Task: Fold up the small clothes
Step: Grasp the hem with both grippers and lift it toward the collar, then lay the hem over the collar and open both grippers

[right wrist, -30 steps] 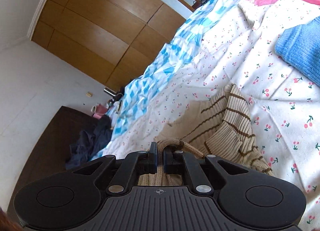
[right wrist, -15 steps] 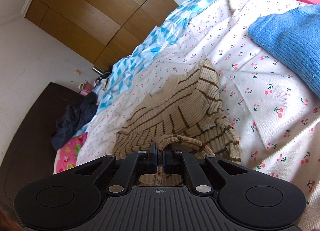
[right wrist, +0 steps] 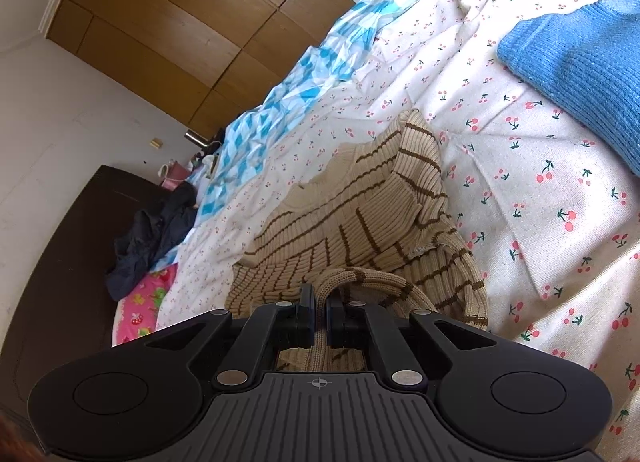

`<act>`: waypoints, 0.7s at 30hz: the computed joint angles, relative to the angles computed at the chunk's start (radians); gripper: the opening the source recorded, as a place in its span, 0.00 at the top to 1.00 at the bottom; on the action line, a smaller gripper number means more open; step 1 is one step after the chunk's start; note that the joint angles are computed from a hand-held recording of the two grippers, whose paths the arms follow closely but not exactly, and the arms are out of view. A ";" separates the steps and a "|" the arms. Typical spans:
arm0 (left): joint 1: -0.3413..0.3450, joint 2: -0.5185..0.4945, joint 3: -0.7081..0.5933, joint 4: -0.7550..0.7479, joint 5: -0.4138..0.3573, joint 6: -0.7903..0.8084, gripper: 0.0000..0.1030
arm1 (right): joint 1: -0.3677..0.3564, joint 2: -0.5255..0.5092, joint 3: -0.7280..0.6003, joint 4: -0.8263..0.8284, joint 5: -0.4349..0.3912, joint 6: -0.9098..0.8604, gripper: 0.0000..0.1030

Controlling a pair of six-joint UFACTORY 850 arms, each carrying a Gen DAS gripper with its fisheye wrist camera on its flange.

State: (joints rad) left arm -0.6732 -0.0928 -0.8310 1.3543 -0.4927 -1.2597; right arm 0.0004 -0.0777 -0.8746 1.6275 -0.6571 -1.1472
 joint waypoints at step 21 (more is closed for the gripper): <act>0.316 -0.269 -0.292 0.330 0.106 -0.790 0.87 | 0.084 -0.365 -0.371 0.256 0.286 -0.142 0.95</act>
State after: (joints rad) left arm -0.3574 -0.3623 -1.1235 1.6843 -0.3871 -2.0497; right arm 0.0845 -0.4423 -1.2461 1.8830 -0.3707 -1.2888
